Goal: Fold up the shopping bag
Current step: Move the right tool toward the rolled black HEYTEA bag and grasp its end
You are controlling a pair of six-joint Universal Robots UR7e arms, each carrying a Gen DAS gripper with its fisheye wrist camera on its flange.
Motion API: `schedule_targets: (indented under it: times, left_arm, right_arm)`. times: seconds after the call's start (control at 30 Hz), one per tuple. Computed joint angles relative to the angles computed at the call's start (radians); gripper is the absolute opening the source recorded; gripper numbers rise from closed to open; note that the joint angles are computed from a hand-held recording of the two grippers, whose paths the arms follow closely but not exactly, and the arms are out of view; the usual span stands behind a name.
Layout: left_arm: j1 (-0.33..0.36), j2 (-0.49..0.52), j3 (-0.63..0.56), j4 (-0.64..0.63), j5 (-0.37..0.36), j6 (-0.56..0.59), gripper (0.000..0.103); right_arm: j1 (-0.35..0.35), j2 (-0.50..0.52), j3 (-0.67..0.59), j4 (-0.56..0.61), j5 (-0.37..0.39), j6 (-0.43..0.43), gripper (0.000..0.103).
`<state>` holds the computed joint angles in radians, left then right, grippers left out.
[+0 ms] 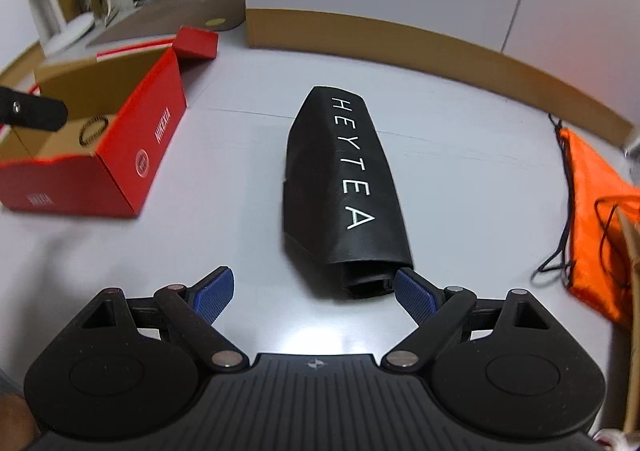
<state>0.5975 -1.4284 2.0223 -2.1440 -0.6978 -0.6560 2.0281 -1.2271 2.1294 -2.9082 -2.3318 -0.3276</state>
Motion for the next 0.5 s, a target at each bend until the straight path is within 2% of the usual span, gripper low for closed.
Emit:
schedule_targets:
  times: [0.17, 0.27, 0.33, 0.4, 0.5]
  left_arm:
    - [0.004, 0.002, 0.009, -0.008, -0.022, 0.017, 0.095]
    - [-0.001, 0.006, 0.018, -0.011, -0.019, 0.029, 0.095]
    - [-0.001, 0.008, 0.021, -0.008, -0.021, 0.031, 0.095]
    - [0.000, 0.010, 0.022, -0.006, -0.027, 0.033, 0.095]
    - [0.000, 0.012, 0.026, -0.022, -0.036, 0.050, 0.095]
  right_arm:
    - [-0.018, 0.029, 0.002, -0.065, -0.022, -0.096, 0.091]
    - [-0.034, 0.063, 0.002, -0.122, -0.041, -0.188, 0.091]
    - [-0.036, 0.071, 0.004, -0.139, -0.046, -0.212, 0.090]
    - [-0.039, 0.091, 0.005, -0.189, -0.058, -0.269, 0.090]
    - [-0.036, 0.139, 0.008, -0.323, -0.099, -0.374, 0.084]
